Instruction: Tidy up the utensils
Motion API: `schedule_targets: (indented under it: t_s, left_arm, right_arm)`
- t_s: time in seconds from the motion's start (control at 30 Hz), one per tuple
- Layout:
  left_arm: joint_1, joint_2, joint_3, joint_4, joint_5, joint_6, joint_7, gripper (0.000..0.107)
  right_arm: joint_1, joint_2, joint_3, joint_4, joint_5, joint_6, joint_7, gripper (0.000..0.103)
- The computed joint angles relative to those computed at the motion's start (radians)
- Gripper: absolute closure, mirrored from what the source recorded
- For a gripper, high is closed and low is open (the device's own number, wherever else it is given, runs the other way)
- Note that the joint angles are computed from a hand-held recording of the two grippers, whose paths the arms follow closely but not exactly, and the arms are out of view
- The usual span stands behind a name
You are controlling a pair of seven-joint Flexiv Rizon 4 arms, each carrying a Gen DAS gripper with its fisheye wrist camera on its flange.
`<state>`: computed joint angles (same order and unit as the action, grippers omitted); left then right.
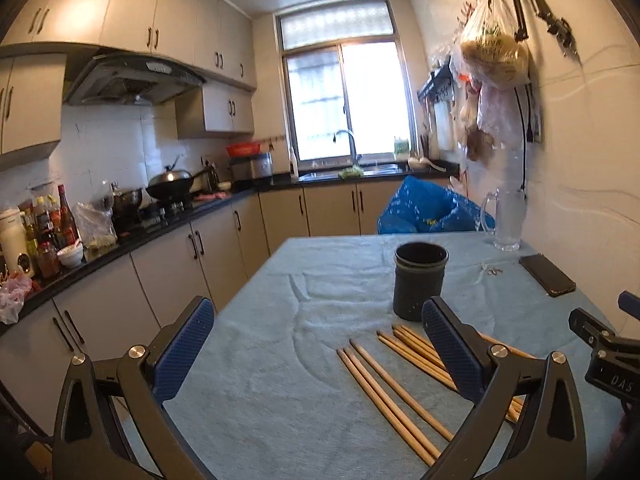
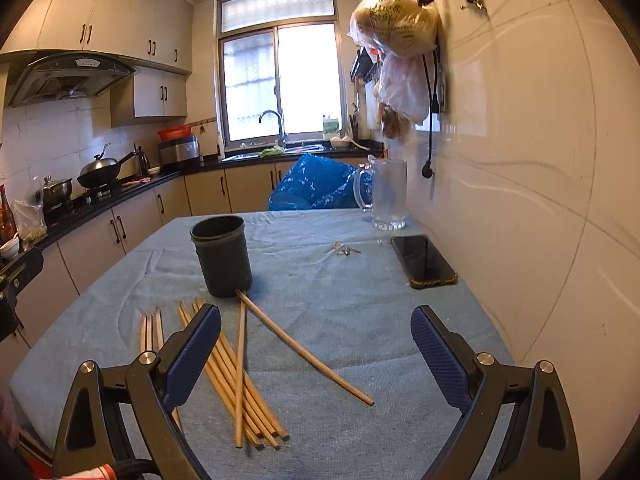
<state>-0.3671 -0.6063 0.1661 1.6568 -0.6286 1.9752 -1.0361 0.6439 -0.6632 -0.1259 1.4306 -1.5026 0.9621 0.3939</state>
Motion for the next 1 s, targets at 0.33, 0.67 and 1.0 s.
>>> schedule_targets:
  t_s: [0.33, 0.67, 1.0]
  left_arm:
    - [-0.201, -0.108, 0.293, -0.098, -0.105, -0.178, -0.06, 0.004]
    - [-0.163, -0.111, 0.311, -0.097, -0.014, -0.236, -0.193, 0.004]
    - [-0.181, -0.118, 0.4, -0.106, 0.08, -0.329, -0.322, 0.004]
  right_arm:
    - [-0.025, -0.028, -0.004, -0.017, 0.055, 0.075, -0.039, 0.005]
    - [0.012, -0.06, -0.025, -0.046, 0.149, 0.077, -0.14, 0.005]
    - [0.037, -0.074, -0.039, -0.063, 0.211, 0.09, -0.19, 0.005]
